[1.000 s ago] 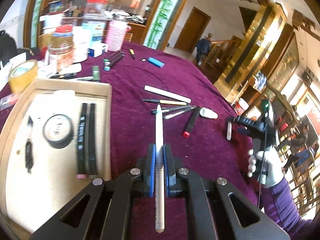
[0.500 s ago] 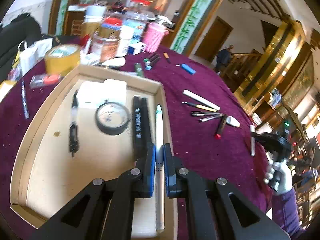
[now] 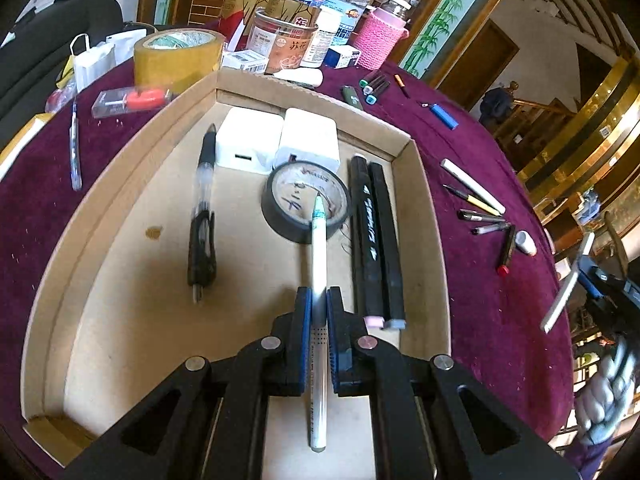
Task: Organize rigid objects
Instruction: 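Lower the white pen and white marker into the tray and open both tools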
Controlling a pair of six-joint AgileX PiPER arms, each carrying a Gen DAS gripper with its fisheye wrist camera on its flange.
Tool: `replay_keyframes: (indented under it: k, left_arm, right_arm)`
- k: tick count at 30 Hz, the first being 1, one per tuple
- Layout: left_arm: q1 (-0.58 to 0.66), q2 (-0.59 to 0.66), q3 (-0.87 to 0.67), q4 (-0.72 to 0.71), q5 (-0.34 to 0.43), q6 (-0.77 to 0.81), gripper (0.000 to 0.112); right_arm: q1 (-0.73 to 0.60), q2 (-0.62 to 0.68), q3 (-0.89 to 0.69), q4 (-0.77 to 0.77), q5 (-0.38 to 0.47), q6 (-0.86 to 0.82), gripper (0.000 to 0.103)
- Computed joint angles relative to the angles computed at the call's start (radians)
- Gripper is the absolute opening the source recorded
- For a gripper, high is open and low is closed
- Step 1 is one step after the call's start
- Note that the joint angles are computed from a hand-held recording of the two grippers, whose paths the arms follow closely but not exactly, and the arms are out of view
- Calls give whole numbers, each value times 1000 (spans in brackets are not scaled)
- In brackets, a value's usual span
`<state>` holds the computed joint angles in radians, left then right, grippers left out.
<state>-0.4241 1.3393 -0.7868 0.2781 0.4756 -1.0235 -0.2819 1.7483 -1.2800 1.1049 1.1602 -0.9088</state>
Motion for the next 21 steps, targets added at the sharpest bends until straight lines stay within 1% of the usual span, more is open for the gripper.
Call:
replay_keyframes:
  k: [3, 5, 6, 8, 10, 12, 14, 15, 16, 18, 19, 21]
  left_arm:
    - [-2, 29, -41, 32, 41, -13, 7]
    - [5, 43, -51, -8, 51, 32, 7]
    - [7, 43, -45, -29, 49, 50, 7]
    - [-5, 24, -23, -13, 45, 33, 7]
    - [15, -3, 3, -80, 27, 88, 7]
    - [23, -18, 18, -110, 19, 115, 7]
    - [32, -44, 40, -155, 5, 158, 10]
    - [38, -56, 47, -174, 2, 175, 20]
    - [42, -77, 61, -180, 2, 173, 36]
    - [36, -106, 76, -155, 8, 142, 50]
    - [34, -126, 87, -137, 16, 124, 50]
    - [43, -152, 103, -150, 20, 135, 50]
  right_arm:
    - [93, -18, 12, 1, 11, 10, 14]
    - [140, -26, 21, 2, 20, 15, 14]
    - [169, -26, 20, 0, 28, 22, 14]
    - [227, -26, 20, -2, 31, 39, 14]
    - [297, -17, 7, -12, 21, 62, 14]
    - [352, -1, -9, -20, 16, 83, 14]
    - [407, 15, -22, -24, 2, 100, 14]
    - [438, 24, -29, -32, -12, 110, 14]
    - [464, 31, -36, -42, -24, 119, 14]
    - [519, 55, -53, -66, -46, 144, 14]
    - [547, 66, -61, -84, -62, 160, 14]
    - [589, 82, -68, -115, -88, 179, 14]
